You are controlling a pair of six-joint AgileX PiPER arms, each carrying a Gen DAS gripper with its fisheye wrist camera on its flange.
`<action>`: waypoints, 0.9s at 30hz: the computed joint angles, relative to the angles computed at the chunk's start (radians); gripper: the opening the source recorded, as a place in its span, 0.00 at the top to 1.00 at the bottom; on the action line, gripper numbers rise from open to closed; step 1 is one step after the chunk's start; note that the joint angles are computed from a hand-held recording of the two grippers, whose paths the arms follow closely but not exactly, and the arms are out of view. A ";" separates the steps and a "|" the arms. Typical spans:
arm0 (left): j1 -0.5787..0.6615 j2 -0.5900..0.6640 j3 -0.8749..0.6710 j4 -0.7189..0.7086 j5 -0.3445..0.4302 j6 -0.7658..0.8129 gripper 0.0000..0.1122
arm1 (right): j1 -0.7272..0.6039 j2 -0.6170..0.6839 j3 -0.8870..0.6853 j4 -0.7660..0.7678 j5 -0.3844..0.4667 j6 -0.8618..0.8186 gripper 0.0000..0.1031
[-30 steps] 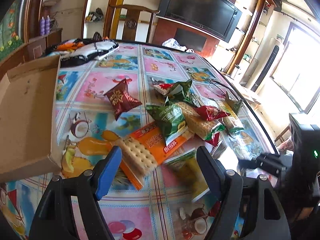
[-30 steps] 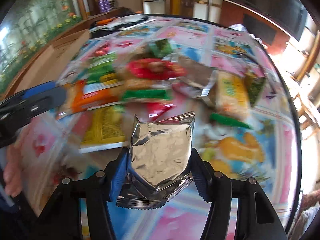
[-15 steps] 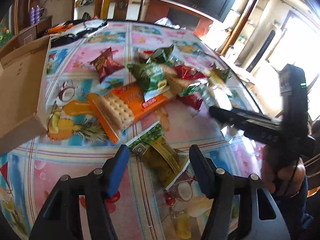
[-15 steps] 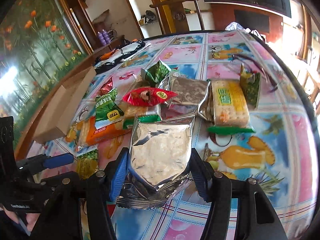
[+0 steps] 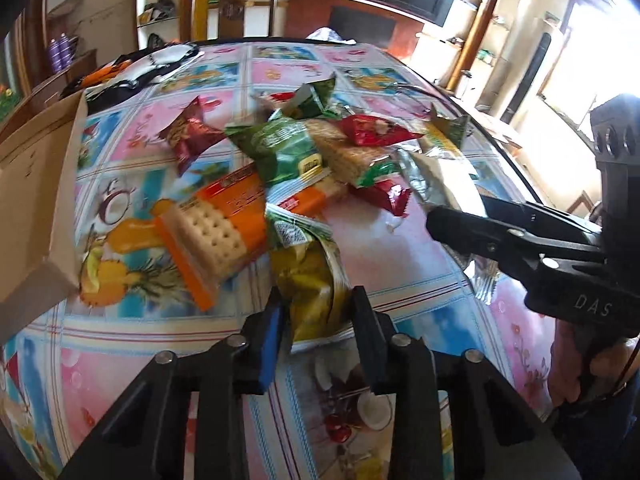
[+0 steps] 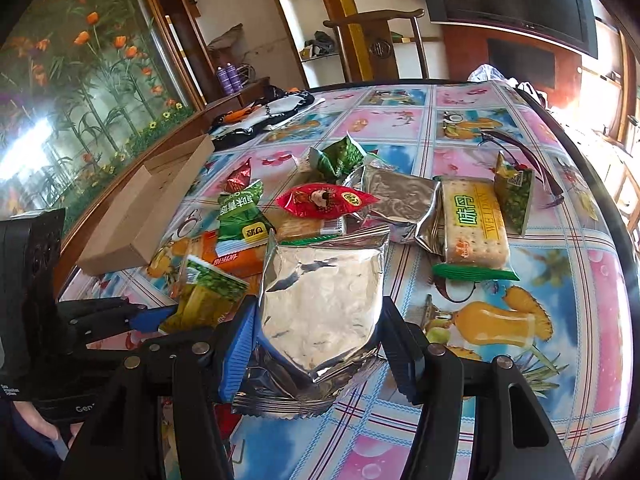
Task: Organize snacks
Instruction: 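Lift the silver bag with the right tool while the left lifts the yellow-green packet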
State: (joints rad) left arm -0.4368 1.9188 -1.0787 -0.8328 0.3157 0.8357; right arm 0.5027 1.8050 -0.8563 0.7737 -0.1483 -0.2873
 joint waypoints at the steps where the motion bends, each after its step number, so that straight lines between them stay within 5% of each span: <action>1: 0.002 0.000 0.000 -0.008 0.004 0.006 0.73 | 0.000 0.001 -0.001 -0.007 0.001 0.007 0.39; 8: 0.003 0.015 -0.027 0.046 0.008 -0.051 0.72 | 0.000 0.002 -0.002 -0.036 0.006 0.034 0.39; 12: 0.016 0.040 -0.068 0.017 0.043 -0.030 0.59 | -0.003 0.004 -0.006 -0.015 0.017 0.010 0.39; 18: -0.005 0.048 -0.062 -0.018 0.003 0.031 0.84 | 0.006 0.004 -0.004 0.052 0.006 -0.056 0.39; 27: 0.032 0.002 0.006 -0.387 0.025 0.399 0.84 | 0.018 -0.015 0.020 -0.067 -0.033 0.058 0.39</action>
